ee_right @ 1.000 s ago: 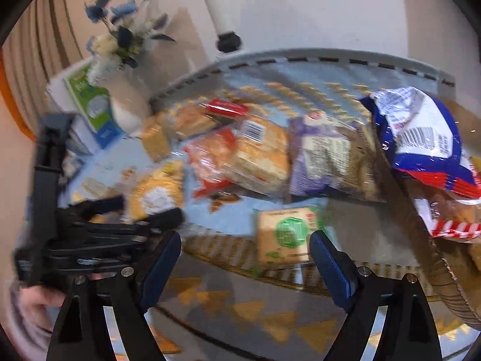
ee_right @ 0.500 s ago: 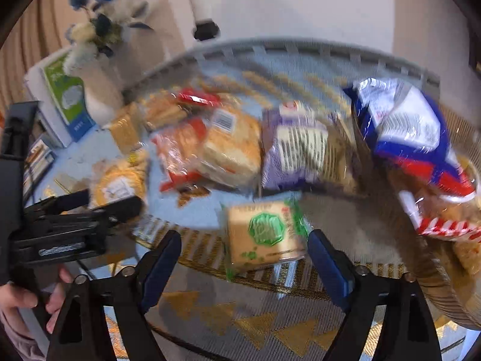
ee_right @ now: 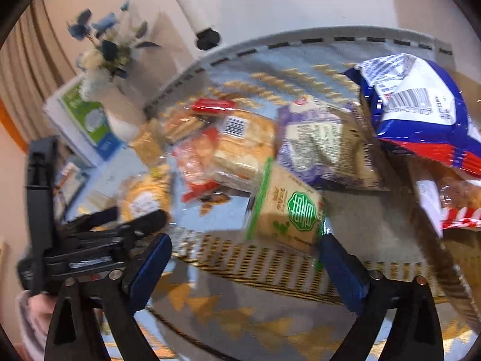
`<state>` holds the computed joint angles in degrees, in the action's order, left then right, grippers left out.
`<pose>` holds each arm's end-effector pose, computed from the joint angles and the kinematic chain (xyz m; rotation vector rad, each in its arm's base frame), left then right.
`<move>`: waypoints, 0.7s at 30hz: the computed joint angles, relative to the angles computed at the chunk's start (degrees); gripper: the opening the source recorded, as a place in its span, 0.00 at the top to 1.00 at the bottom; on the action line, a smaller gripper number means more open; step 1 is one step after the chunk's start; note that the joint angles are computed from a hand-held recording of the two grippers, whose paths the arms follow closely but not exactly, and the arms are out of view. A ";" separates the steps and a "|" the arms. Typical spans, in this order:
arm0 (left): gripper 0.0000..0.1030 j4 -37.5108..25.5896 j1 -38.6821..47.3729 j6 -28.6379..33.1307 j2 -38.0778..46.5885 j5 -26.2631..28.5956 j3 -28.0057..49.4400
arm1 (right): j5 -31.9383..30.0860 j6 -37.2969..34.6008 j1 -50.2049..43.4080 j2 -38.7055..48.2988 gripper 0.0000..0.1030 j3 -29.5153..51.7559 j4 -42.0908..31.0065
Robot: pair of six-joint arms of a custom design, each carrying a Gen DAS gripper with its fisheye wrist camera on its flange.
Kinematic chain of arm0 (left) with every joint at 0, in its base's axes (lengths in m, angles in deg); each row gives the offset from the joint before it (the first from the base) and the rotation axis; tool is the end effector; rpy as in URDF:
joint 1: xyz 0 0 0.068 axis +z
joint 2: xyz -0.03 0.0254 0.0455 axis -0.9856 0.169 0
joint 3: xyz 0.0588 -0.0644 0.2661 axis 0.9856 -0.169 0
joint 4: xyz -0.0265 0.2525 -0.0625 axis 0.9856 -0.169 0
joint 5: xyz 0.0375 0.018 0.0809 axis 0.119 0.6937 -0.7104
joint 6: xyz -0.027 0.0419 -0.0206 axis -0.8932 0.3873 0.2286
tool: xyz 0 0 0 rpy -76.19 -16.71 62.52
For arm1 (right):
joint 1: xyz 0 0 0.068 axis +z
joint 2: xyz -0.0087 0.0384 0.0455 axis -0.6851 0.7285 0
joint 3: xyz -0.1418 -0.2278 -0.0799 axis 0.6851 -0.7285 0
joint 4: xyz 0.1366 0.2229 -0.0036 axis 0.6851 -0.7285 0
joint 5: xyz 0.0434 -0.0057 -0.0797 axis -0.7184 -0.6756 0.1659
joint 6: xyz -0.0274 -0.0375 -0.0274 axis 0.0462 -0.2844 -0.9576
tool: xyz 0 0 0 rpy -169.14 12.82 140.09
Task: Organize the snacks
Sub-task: 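Grasp the green-labelled square cake with the right tool while the left tool grasps the biscuit bag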
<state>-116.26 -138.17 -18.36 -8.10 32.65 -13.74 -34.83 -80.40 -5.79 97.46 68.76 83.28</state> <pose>0.1192 -0.1486 0.1838 -0.6108 2.3630 0.0303 0.2065 0.1743 0.1810 -0.8535 2.2760 0.7837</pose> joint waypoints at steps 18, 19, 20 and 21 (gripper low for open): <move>0.00 -0.44 0.43 0.53 1.02 0.14 0.67 | 10.91 2.91 6.73 4.95 0.13 5.87 -1.88; 0.00 -0.27 0.57 0.88 0.89 0.15 0.55 | 11.17 2.54 7.13 5.11 0.14 5.99 -1.90; 0.00 -0.11 0.76 1.18 1.04 0.23 0.59 | 11.33 2.57 7.19 5.06 0.15 5.83 -1.64; 0.00 -0.01 0.97 1.53 1.10 0.31 0.59 | 11.19 2.77 7.00 5.28 0.15 5.84 -1.57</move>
